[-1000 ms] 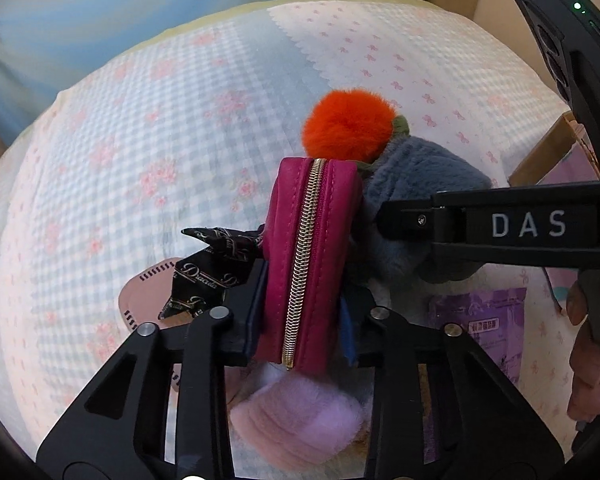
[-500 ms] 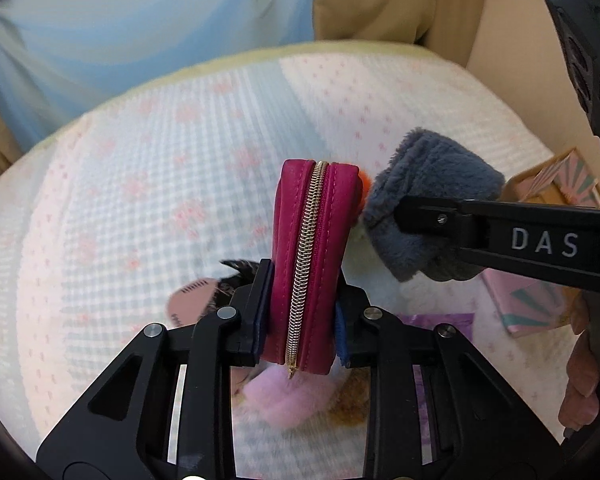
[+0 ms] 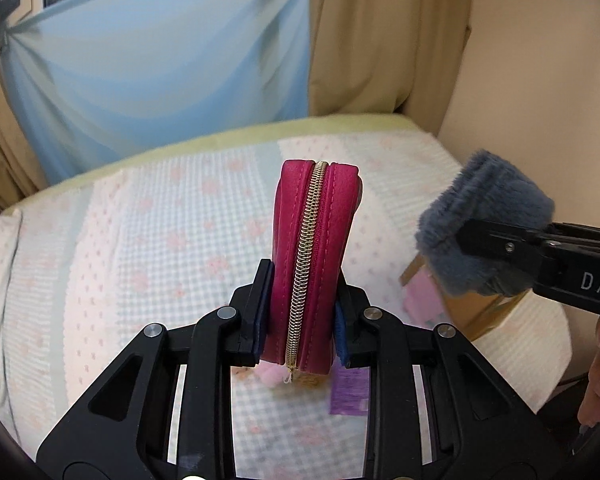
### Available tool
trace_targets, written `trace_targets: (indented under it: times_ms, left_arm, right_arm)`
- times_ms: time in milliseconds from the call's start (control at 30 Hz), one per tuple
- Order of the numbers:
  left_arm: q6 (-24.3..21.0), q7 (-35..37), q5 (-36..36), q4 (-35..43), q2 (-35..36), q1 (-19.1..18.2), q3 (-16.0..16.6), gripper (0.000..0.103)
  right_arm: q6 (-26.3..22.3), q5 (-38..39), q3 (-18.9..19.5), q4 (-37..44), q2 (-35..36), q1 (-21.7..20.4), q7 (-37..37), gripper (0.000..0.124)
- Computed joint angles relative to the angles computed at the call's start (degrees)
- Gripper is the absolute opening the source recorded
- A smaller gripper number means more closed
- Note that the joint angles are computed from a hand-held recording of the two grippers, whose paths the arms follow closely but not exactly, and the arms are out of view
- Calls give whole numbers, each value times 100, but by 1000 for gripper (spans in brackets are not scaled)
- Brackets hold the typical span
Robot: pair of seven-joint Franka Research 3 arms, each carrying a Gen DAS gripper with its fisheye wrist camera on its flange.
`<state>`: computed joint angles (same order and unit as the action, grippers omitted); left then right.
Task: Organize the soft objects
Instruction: 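Carry the pouch and sock into the cardboard box and open both tools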
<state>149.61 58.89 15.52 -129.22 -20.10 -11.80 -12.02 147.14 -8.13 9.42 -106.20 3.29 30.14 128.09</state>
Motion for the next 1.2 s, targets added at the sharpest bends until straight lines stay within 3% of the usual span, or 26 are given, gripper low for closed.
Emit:
trace_targets:
  times_ms: [167, 333, 500, 633, 900, 1200]
  left_arm:
    - [-383, -302, -23, 451, -71, -139, -251, 23]
    - [-688, -1006, 299, 1054, 193, -260, -638, 23]
    - [-950, -1642, 793, 1874, 959, -521, -948, 23]
    - [-997, -2009, 1036, 2425, 1671, -844, -920, 23]
    - [-1348, -2240, 1082, 3985, 3529, -1552, -629, 23]
    - [-2413, -1690, 572, 5862, 5483, -2101, -264, 23]
  right_arm:
    - [-251, -260, 35, -402, -831, -171, 97, 39]
    - [-420, -202, 120, -926, -1725, -559, -253, 39]
    - [-510, 384, -33, -1362, -2378, -837, -1079, 39]
    - [-614, 662, -164, -1719, -2717, -1189, -1545, 39]
    - [-1000, 762, -405, -1757, -2341, -1890, -2391, 39]
    - [-1532, 1109, -781, -914, -656, -2122, -3412, 39]
